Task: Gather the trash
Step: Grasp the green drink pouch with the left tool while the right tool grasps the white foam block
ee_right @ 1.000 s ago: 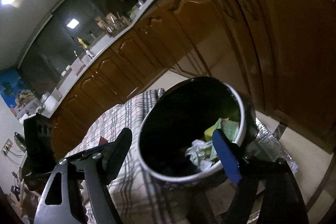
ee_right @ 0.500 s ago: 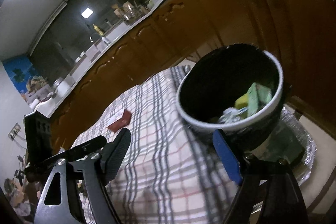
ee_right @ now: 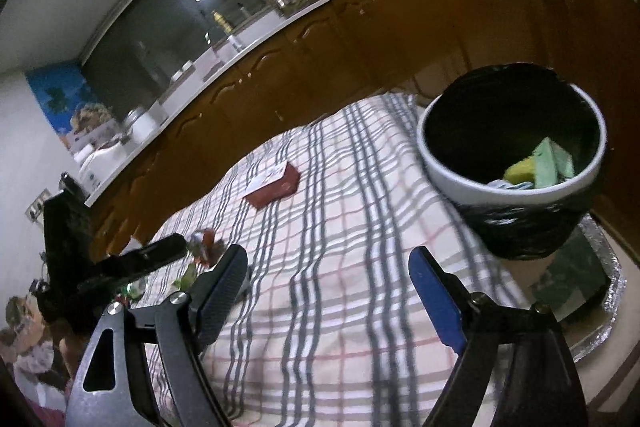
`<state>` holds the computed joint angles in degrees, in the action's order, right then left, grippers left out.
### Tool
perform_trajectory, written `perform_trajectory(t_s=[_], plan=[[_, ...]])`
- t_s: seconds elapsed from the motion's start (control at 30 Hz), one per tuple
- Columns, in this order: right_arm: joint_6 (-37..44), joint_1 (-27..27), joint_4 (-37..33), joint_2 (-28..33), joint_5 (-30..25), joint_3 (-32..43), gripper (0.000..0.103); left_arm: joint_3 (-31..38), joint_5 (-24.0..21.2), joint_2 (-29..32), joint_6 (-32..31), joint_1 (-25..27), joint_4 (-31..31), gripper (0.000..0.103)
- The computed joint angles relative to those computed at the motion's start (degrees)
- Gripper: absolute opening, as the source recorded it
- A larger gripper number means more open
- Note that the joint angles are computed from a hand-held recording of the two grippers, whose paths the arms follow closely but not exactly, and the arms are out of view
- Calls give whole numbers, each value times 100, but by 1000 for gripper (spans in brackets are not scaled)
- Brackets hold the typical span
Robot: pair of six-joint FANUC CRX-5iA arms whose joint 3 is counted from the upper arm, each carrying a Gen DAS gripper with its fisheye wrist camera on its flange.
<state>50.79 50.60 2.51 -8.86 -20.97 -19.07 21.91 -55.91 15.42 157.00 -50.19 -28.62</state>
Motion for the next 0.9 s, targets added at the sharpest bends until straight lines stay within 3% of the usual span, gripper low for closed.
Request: perform_trajectory(t_s=[0.3, 0.63, 0.9], plan=[[1115, 132, -950, 331, -356, 533, 85, -566, -401, -569, 599, -127, -430, 67], [1732, 440, -1316, 815, -622, 1055, 85, -1091, -790, -1023, 905, -163, -588, 67], [2317, 451, -1834, 1374, -1027, 1747, 74, -1360, -712, -1111, 772, 26, -293, 67]])
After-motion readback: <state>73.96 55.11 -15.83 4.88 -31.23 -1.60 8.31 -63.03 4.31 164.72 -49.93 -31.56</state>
